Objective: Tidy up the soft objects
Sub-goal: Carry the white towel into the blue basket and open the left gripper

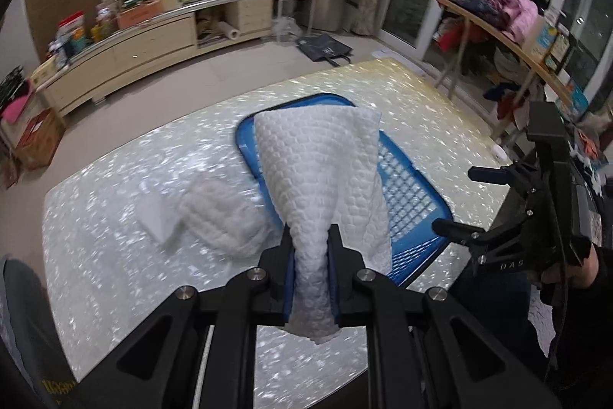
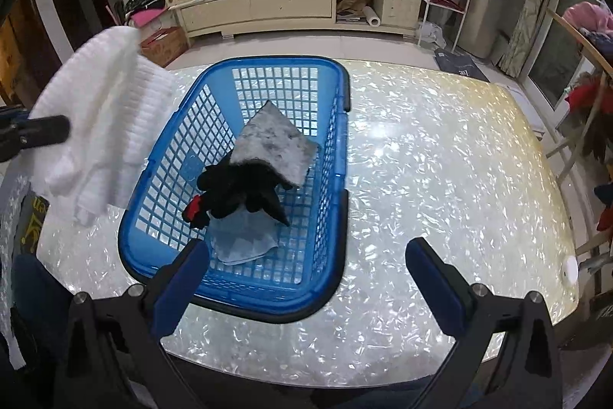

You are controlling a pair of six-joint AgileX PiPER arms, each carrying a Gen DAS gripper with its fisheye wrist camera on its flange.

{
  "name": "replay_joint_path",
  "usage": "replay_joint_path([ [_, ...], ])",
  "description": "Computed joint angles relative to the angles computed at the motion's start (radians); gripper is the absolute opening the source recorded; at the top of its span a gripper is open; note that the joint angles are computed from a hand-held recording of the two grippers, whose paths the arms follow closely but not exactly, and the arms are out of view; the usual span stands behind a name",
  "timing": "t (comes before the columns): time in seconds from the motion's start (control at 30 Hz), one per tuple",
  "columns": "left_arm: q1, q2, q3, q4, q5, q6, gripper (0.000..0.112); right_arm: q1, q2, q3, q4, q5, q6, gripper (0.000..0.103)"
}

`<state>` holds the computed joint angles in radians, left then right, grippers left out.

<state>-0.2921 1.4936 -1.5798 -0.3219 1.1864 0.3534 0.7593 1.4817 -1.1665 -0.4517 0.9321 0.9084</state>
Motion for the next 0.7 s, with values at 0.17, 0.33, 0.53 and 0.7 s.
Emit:
replay_joint_path([
  [0.17, -0.118, 0.070, -0.054, 0.040, -0.009, -0.067, 0.013, -0.035, -0.041, 0.056, 0.007, -0.035, 0.007, 0.103],
  [0.33, -0.206, 0.142, -0.094, 0.072, -0.025, -0.107, 0.013, -0.070, -0.068, 0.100, 0.023, -0.066, 0.007, 0.103],
  [0.53, -0.235, 0.226, -0.110, 0.040, -0.032, -0.090, 0.013, -0.117, -0.076, 0.136, 0.063, -0.106, -0.018, 0.103],
  [0.7, -0.241, 0.301, -0.127, 0.030, -0.041, -0.083, 0.013, -0.162, -0.049, 0.139, 0.124, -0.145, -0.066, 0.103],
])
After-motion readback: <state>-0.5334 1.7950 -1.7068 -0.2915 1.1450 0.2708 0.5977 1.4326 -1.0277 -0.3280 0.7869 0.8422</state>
